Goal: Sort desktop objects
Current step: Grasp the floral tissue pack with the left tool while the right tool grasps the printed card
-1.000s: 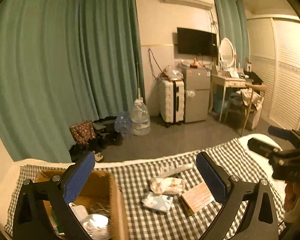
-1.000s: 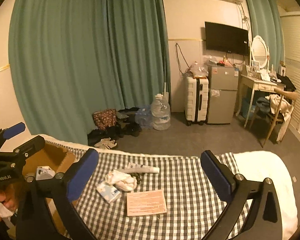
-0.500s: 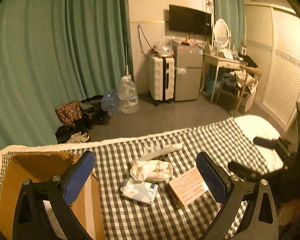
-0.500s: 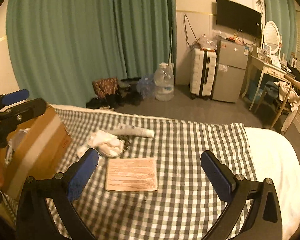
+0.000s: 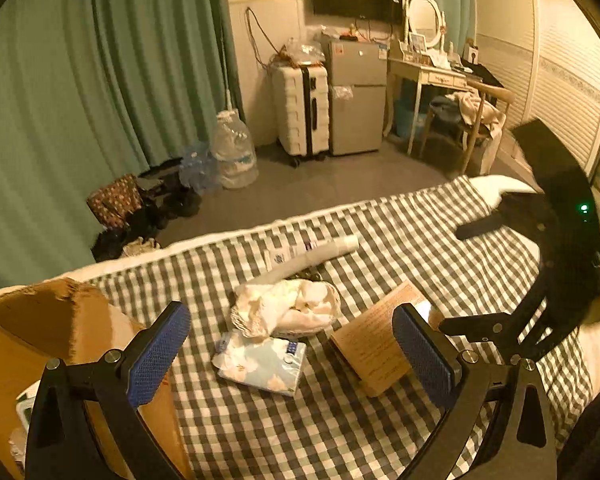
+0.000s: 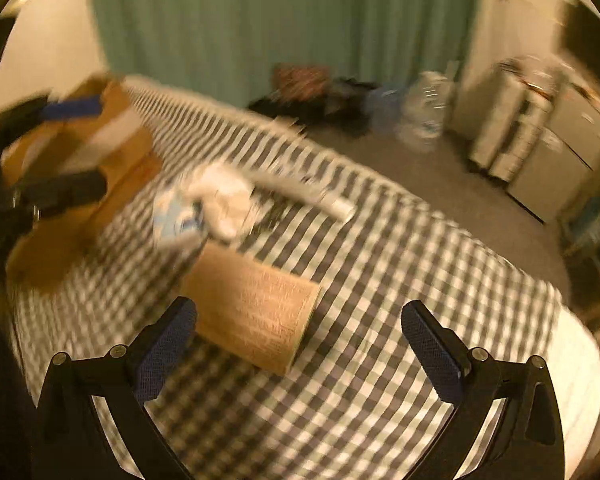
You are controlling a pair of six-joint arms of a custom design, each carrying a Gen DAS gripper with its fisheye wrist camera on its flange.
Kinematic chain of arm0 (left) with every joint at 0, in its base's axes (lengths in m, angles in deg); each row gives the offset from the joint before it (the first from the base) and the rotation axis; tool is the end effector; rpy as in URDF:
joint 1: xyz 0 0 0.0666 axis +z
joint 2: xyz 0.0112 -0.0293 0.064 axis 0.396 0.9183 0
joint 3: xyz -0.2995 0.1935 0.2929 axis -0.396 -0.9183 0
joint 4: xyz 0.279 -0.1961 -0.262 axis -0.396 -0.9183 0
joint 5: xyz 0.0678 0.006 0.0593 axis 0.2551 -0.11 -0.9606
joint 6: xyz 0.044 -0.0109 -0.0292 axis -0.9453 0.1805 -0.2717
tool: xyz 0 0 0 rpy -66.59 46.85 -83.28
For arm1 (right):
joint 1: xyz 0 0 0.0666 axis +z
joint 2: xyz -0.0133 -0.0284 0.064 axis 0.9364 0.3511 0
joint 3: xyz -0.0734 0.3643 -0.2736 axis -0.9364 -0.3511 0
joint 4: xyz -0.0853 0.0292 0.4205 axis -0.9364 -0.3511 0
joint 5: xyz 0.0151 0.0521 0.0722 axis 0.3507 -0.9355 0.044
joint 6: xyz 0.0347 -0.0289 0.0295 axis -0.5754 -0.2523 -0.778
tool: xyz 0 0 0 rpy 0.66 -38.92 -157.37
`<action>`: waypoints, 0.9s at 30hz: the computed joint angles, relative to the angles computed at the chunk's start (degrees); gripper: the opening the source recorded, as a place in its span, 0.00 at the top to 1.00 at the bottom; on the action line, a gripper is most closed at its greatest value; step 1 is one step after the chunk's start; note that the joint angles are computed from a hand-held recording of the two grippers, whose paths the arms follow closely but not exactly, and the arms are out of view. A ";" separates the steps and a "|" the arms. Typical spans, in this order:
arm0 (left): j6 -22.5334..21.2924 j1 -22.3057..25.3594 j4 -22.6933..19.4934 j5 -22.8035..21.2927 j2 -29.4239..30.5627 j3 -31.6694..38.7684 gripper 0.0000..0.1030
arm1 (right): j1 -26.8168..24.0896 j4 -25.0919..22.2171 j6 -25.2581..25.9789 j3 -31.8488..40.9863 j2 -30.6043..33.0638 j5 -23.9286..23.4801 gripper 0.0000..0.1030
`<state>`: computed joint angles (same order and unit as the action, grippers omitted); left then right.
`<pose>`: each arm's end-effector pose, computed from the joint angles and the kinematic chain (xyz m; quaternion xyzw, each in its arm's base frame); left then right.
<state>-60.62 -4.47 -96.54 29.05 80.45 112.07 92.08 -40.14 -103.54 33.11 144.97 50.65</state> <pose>0.6540 -0.3573 0.3965 0.4467 0.8125 -0.1518 0.3424 0.5863 0.2361 0.3679 -0.0223 0.9597 -0.0052 0.2799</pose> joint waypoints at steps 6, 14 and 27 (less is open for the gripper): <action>-2.77 -0.67 -4.58 -2.36 2.45 1.90 0.00 | -1.73 -7.33 21.49 4.94 4.75 -9.72 0.00; -2.47 -0.42 -7.31 -4.12 5.31 3.95 0.00 | -0.70 -10.15 40.42 10.88 11.73 -13.71 0.02; 2.15 -1.30 -8.02 -10.79 10.18 5.71 0.00 | -2.79 -9.59 18.38 8.93 10.67 4.99 0.21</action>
<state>-58.47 -5.77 -104.56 18.26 90.64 117.78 89.29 -49.73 -85.16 42.04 155.64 55.64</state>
